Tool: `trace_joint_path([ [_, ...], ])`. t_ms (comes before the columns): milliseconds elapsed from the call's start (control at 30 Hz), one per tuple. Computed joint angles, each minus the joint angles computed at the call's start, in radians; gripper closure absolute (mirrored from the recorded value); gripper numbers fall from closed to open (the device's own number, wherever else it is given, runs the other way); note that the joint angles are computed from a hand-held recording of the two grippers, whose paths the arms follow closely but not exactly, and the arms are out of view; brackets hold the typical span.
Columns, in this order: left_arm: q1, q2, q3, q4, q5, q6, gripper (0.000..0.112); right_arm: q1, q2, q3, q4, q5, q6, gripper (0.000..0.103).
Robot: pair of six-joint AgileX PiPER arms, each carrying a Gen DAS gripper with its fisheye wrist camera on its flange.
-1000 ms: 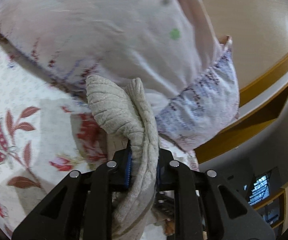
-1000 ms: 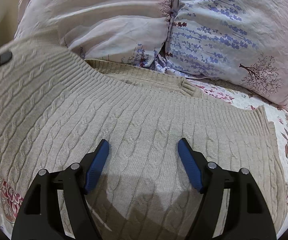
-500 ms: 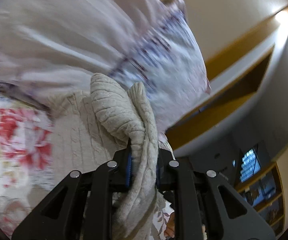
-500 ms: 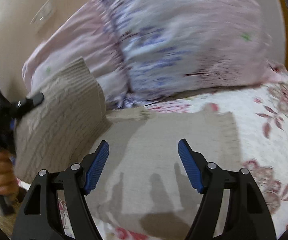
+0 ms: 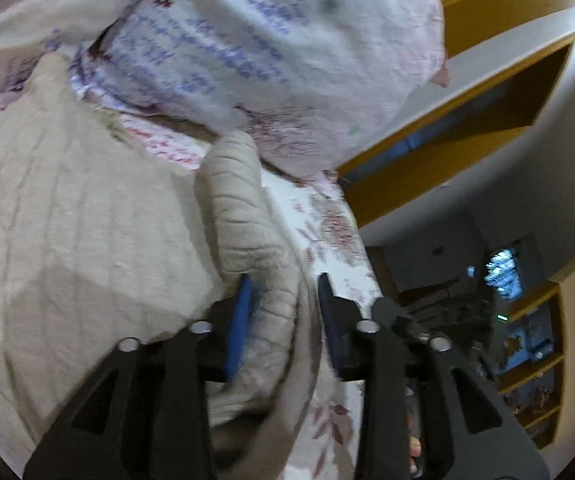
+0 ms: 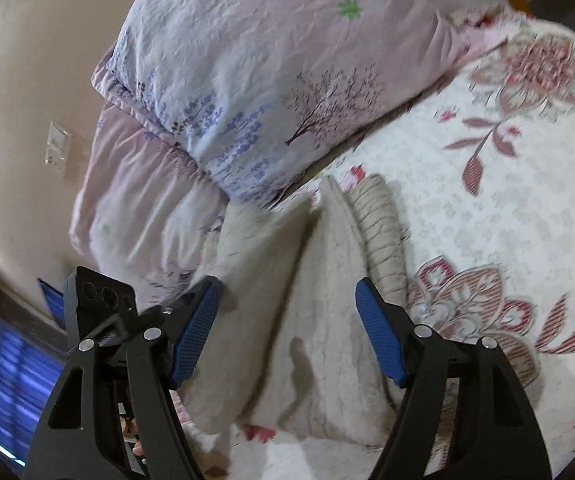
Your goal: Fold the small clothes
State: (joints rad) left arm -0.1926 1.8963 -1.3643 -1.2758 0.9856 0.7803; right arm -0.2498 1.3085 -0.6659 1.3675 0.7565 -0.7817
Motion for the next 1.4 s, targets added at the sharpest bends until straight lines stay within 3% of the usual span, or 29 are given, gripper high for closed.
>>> trace_joint_path([
  [33,0.015,-0.005,-0.006,-0.008,0.039,0.005,0.057,-0.010,0.010,-0.007,-0.005,0.022,0.003,0.030],
  [100,0.053,-0.039,0.010,-0.024,0.082,0.031,0.045,-0.014,0.049,-0.037,-0.022,0.068,0.024,0.030],
  [200,0.094,-0.107,0.034,0.017,0.020,0.046,0.030,-0.017,0.112,-0.082,-0.043,0.142,0.052,0.030],
  [400,0.153,-0.182,0.080,0.245,-0.187,-0.083,0.029,0.021,0.196,-0.180,-0.188,0.170,0.202,0.030],
  [533,0.186,-0.142,0.065,0.308,-0.175,-0.125,0.029,0.038,0.241,-0.220,-0.199,0.186,0.229,0.030],
  [600,0.183,-0.121,0.062,0.335,-0.179,-0.138,0.029,0.051,0.270,-0.237,-0.186,0.190,0.225,0.038],
  [900,0.195,-0.059,0.077,0.262,-0.106,-0.022,0.031,0.082,0.401,-0.256,-0.040,0.094,0.155,0.057],
  [933,0.195,-0.052,0.076,0.257,-0.098,-0.018,0.031,0.088,0.403,-0.261,-0.044,0.083,0.156,0.062],
  [1000,0.202,-0.043,0.073,0.247,-0.079,-0.012,0.031,0.106,0.385,-0.263,-0.057,0.045,0.143,0.082],
  [1167,0.227,-0.037,0.077,0.205,-0.046,0.018,0.030,0.162,0.256,-0.257,-0.137,-0.091,0.142,0.087],
  [1400,0.237,-0.041,0.086,0.192,-0.028,0.045,0.030,0.213,0.107,-0.270,-0.450,-0.255,0.362,0.088],
])
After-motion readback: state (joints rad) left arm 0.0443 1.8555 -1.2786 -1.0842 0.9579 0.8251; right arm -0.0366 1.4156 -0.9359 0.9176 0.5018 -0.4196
